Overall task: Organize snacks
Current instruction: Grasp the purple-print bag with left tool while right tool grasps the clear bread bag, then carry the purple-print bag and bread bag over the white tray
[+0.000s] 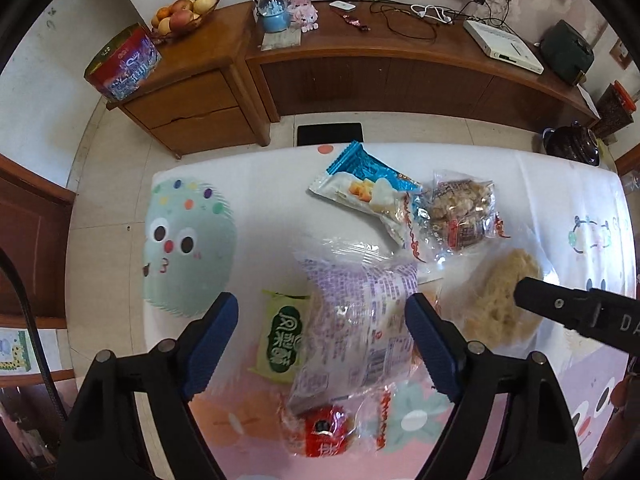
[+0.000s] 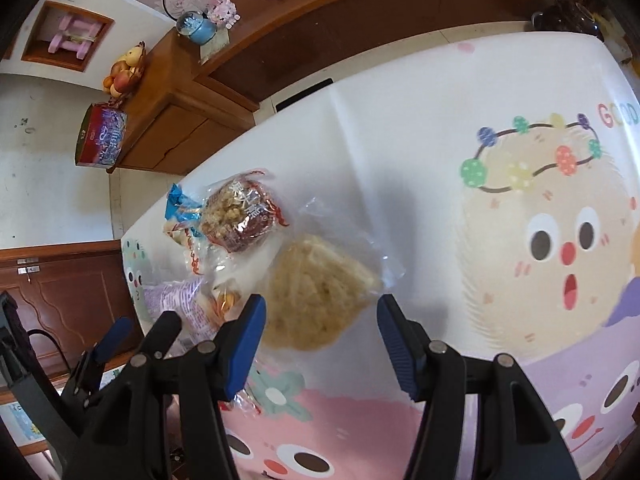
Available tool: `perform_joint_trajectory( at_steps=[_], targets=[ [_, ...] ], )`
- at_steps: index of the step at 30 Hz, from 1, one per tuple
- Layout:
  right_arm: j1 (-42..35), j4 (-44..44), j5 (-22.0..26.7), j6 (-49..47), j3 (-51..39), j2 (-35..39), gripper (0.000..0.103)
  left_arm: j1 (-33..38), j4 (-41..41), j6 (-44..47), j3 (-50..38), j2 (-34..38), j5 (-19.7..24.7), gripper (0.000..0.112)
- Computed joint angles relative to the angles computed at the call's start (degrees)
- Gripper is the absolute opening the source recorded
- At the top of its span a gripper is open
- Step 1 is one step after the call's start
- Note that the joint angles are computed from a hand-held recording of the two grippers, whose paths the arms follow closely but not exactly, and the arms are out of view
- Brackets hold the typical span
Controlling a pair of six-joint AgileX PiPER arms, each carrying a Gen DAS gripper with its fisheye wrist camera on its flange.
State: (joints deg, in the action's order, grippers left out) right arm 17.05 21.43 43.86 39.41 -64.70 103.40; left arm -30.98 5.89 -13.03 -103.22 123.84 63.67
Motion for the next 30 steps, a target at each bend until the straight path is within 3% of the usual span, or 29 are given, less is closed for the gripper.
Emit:
perform_joint_trajectory(
  at_steps=[8,10,12,13,14,24,30],
  targets=[
    [3.4,-7.5,6.3,8.3,-9.0,7.2,0.065,-1.5,-0.7,0.9,0.4,1.1,-2.1,0.082],
    [4.7,-10.5,8.7,10.3,-11.6,8.6,0.065,-1.8,-1.3,1.7,1.1,0.7,-2.4,0.076],
    [5.8,-12.6,10.1,11.3,-13.1,9.3,0.061,-1.7,-3.2,3.3,2.1,0.3,-2.8,0.053],
    [6.1,-13.2,10.2,11.6,-13.1,9.2,0.058,-2.0,-3.4,3.5,2.4,0.2,-2.7,0.049],
    [6.3,-13.5,9.6,11.7,-12.4,8.7,0.054,-2.3,-2.9,3.2,2.9,-0.1,-2.8,0.048],
    [8.5,-15.2,7.4,12.3,-0.1,-0.4,0.053,-1.5,-7.3,3.8,14.1,-10.3,-4.6,0.039],
    [12.1,-18.5,9.1,17.6,6.4,-11.4,0.053,-2.5,-5.3,6.4,22.0,-24.1,-3.9,0.038]
  ],
)
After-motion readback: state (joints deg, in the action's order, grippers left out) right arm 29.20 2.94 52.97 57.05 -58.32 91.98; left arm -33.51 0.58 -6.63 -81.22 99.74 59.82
